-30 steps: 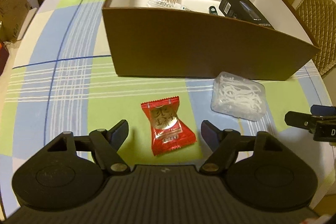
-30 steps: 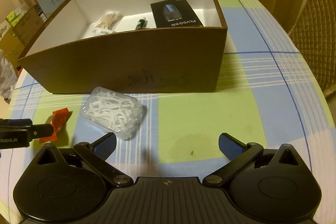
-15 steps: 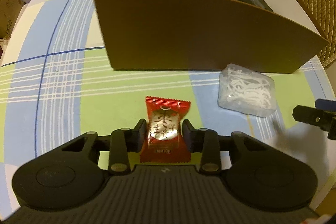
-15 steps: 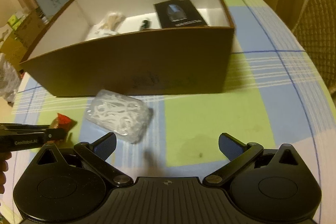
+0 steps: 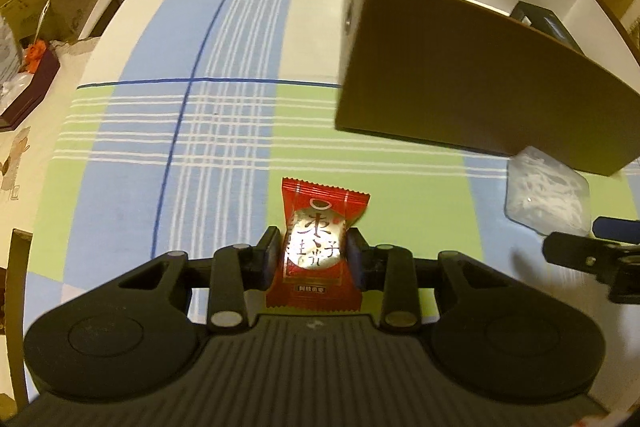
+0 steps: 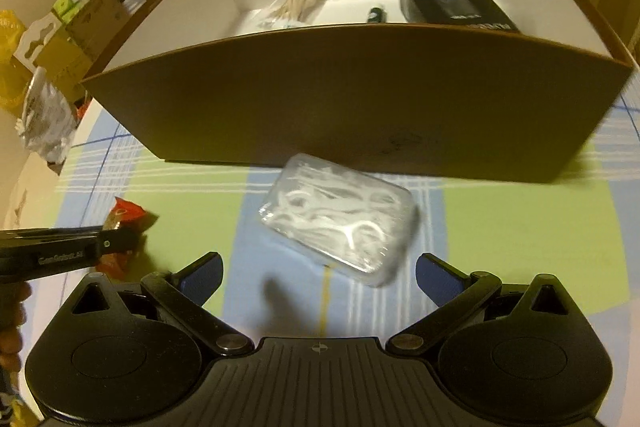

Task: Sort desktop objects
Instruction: 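Grasp the red candy packet with the left gripper while the right gripper grasps the clear floss box, then lift and carry the candy packet and floss box over the box with both grippers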

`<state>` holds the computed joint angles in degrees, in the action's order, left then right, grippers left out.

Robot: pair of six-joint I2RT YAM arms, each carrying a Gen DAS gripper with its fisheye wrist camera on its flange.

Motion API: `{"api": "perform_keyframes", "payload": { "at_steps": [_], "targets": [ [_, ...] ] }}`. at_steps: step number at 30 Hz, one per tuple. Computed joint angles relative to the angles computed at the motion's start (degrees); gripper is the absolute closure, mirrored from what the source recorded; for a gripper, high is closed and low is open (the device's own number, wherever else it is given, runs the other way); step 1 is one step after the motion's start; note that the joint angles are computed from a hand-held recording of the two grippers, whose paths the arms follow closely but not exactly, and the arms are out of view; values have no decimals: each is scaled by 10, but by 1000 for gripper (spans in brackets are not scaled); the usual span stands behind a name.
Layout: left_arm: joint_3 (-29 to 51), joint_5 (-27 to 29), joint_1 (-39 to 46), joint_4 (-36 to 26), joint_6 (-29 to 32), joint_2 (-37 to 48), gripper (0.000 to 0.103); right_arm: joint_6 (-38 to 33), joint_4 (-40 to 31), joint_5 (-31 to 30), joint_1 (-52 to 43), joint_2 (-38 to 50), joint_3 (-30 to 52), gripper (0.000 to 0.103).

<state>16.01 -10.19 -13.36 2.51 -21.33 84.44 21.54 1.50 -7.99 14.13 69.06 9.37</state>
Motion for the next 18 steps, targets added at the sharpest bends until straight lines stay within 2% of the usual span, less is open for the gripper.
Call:
{"api": "perform_keyframes", "payload": {
  "at_steps": [11,15,16,18],
  "targets": [
    [-1,6,10,14,7,12,73,68,70,112,93,127,47,4],
    [-3,8,13,16,11,12,72,67,83,135,103,149,53,12],
    [-3,8,13,16,11,12,72,61,88,138,103,154,53,17],
    [-3,8,13,16,12,12,72,42,98,138,100,158,48,18]
  ]
}}
